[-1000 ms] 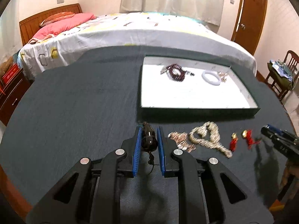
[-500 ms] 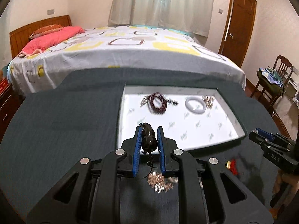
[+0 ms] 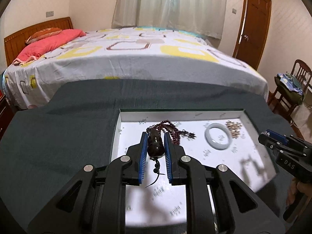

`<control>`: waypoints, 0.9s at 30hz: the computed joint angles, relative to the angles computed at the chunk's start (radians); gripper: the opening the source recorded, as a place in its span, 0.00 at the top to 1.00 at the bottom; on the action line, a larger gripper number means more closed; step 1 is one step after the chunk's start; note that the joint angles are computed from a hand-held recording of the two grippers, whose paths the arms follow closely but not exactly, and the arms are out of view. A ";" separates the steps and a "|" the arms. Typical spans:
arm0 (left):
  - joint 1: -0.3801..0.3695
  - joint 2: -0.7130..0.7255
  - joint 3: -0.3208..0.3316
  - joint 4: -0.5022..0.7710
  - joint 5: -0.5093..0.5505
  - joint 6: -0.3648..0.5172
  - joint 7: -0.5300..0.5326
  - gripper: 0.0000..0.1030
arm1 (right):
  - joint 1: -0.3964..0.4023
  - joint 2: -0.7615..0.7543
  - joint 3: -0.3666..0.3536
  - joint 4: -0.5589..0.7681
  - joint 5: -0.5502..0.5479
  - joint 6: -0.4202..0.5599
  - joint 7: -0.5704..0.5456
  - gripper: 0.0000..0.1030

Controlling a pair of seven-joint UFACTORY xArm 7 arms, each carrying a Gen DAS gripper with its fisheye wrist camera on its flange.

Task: Organize jewelry
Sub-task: 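Carry the pendant cord and ring into the tray and open both tools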

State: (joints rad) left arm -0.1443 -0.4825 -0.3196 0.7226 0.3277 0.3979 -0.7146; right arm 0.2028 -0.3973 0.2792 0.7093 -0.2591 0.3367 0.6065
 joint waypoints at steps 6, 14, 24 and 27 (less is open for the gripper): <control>0.018 0.104 0.003 0.032 0.027 0.009 -0.014 0.83 | 0.019 0.097 -0.037 0.046 0.031 0.027 -0.040 0.70; -0.017 0.188 0.040 0.070 0.061 0.046 -0.029 0.83 | 0.032 0.170 -0.046 0.124 0.001 0.114 -0.040 0.70; -0.045 0.209 0.069 0.091 0.074 0.088 -0.031 0.83 | 0.055 0.202 -0.060 0.156 -0.032 0.168 -0.028 0.70; -0.045 0.210 0.068 0.093 0.086 0.091 -0.042 0.75 | 0.060 0.199 -0.065 0.152 -0.031 0.165 -0.030 0.69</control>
State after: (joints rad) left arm -0.1893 -0.2728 -0.2518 0.8153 0.4137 0.4891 -0.7570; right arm 0.2627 -0.1983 0.2146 0.8616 -0.2903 0.5012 0.5767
